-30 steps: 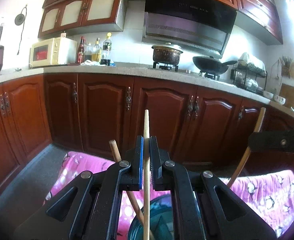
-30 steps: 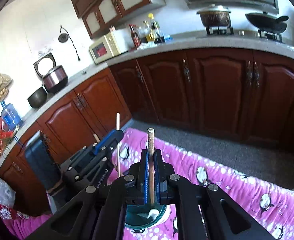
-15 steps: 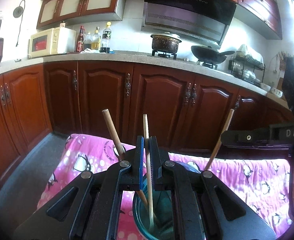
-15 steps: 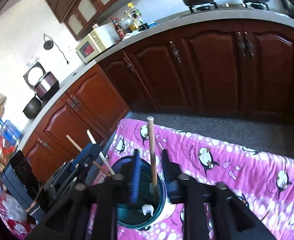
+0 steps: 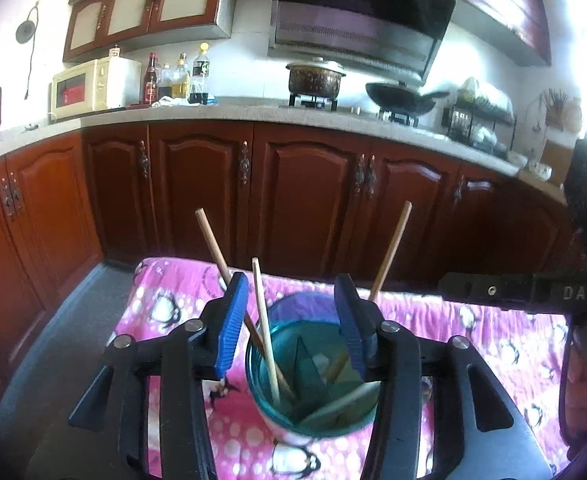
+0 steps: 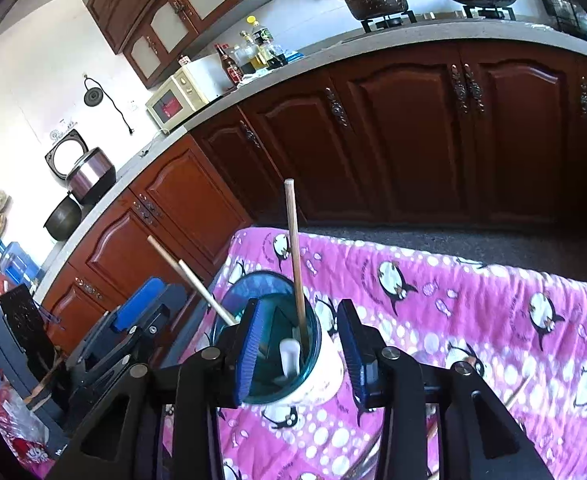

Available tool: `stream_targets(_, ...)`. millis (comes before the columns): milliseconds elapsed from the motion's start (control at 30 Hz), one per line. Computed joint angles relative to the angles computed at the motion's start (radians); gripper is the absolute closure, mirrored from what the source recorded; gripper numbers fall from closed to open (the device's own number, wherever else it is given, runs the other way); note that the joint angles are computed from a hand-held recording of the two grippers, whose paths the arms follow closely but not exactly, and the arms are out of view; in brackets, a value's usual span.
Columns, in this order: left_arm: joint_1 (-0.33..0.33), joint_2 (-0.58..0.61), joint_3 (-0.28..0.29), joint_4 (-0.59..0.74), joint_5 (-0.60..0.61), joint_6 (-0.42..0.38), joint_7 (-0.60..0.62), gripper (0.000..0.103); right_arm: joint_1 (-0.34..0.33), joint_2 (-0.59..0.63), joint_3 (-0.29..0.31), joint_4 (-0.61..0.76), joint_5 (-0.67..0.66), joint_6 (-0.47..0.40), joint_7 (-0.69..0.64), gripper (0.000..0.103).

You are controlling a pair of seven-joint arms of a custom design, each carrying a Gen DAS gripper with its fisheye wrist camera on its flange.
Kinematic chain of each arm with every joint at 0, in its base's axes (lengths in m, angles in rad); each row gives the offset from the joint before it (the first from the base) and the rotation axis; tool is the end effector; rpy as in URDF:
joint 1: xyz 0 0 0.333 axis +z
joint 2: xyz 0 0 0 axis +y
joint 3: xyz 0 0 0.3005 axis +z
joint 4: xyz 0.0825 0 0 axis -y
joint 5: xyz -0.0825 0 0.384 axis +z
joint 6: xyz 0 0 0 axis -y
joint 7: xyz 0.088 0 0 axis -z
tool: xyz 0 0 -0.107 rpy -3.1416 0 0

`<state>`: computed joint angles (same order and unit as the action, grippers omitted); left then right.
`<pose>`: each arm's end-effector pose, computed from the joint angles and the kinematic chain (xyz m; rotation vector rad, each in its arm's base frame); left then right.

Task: Organize utensils
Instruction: 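Open both tools to drop the chopsticks into the holder, then move both open tools back over the remaining spoons and forks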

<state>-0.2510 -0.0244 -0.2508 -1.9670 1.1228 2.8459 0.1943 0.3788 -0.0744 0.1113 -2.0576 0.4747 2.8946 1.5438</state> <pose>0.4942 -0.3271 0.5469 -1.5409 1.6634 -1.1114 0.5243 0.2510 0.5584 -1.6515 1.4711 -0.2461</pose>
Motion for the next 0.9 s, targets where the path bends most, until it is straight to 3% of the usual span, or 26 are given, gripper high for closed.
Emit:
stream_targets(300, -0.022, -0.059, -0.031, -0.059, -0.171, -0.058, 0.133, 0.05, -0.044, -0.106, 0.049, -0.13, -0.229, 0.029, 0.212, 0.059)
stream_targets(567, -0.049, -0.091, -0.061, -0.094, -0.308, -0.101, 0.236, 0.05, -0.067, -0.223, 0.063, -0.268, -0.284, 0.032, 0.296, 0.059)
stream_targets(700, -0.061, -0.097, -0.075, -0.102, -0.337, -0.12, 0.249, 0.05, -0.132, -0.296, 0.117, -0.343, -0.365, 0.017, 0.377, 0.059)
stream_targets(900, -0.087, -0.086, -0.086, -0.097, -0.388, -0.142, 0.283, 0.05, -0.164, -0.388, 0.132, -0.44, -0.4, 0.005, 0.445, 0.059)
